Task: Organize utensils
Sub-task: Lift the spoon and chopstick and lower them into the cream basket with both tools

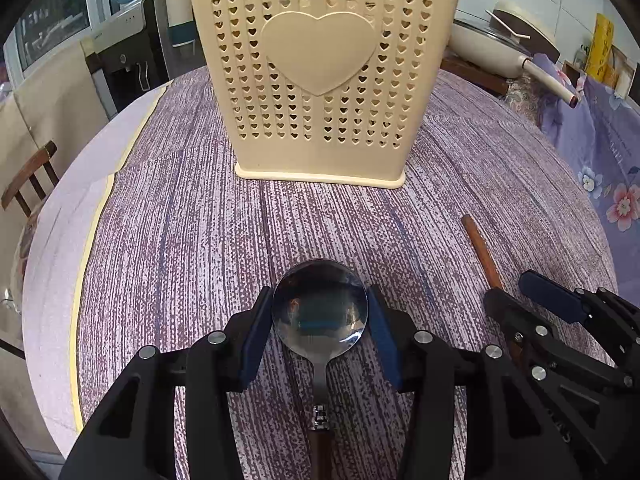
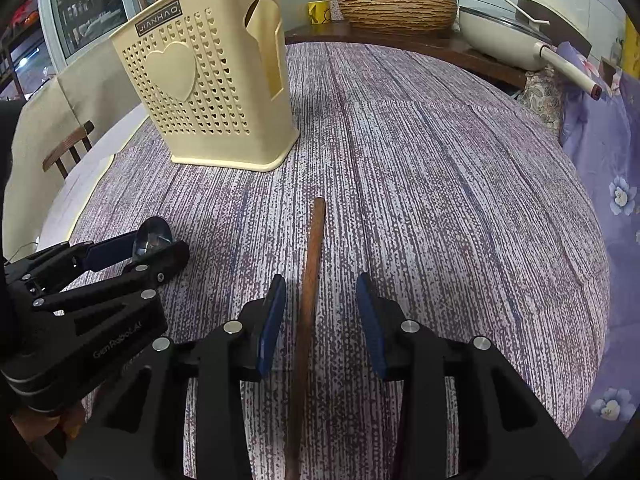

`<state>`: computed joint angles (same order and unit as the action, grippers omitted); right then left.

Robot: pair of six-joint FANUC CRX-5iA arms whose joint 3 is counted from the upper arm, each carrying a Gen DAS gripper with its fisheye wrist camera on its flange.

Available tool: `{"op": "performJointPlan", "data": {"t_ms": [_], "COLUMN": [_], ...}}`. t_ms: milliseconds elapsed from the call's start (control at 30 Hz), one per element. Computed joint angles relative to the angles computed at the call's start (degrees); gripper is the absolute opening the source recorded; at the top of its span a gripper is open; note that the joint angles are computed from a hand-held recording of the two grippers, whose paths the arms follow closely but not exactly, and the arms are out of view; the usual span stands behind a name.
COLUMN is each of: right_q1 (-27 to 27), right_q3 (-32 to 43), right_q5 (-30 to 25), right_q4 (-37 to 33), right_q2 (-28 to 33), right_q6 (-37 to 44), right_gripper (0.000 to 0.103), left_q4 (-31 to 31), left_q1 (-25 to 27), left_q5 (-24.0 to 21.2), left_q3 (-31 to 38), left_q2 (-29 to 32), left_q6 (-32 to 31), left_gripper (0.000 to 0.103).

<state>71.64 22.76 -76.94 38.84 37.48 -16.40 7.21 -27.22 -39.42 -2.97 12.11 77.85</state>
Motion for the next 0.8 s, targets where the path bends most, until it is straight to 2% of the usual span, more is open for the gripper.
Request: {"op": "performJointPlan", "data": {"t_ms": [167, 267, 433, 467, 567, 733, 800], "right_q1": [-1.17, -1.86, -2.46, -2.51, -2.41, -1.24, -0.58], "right_q3": [6.60, 8.20, 11.47, 11.70, 8.01, 1.19, -0.36], "right_q5": [-4.13, -4.29, -4.89, -4.86, -1.34, 2.56, 2.54], "right_q4": [-2.06, -2.79, -3.34, -3.30, -1.86, 4.48, 7.53], "right_q2": [3.57, 4.26, 6.01, 6.16, 4.04, -0.58, -2.07], "right_q6": [6.17, 7.85, 11.06, 11.15, 8.17, 1.13, -0.69], "right_gripper": [0.038, 0.034, 0.009, 0.009, 0.008, 0.008, 0.008], "left_q4": [1.45, 2.63, 4.55, 5.12, 8.63, 16.85, 20.50], "left_q1": [1.04, 1.43, 1.82, 1.97, 2.71, 3.96, 4.29], "left_q5": [0.46, 0.33, 0.64, 0.79, 2.56, 5.26, 6.59], "left_q3": [-0.49, -0.65, -1.12, -1.28, -3.13, -6.45, -7.79], "left_q2": [-0.05, 0.00, 0.02, -0.04, -1.18, -3.38, -4.53], "left_q6": [-1.31, -2.40, -4.10, -4.69, -8.15, -14.54, -17.41], "left_gripper": [0.047, 0.047, 0.047, 0.047, 0.047, 0.047, 0.047]}}
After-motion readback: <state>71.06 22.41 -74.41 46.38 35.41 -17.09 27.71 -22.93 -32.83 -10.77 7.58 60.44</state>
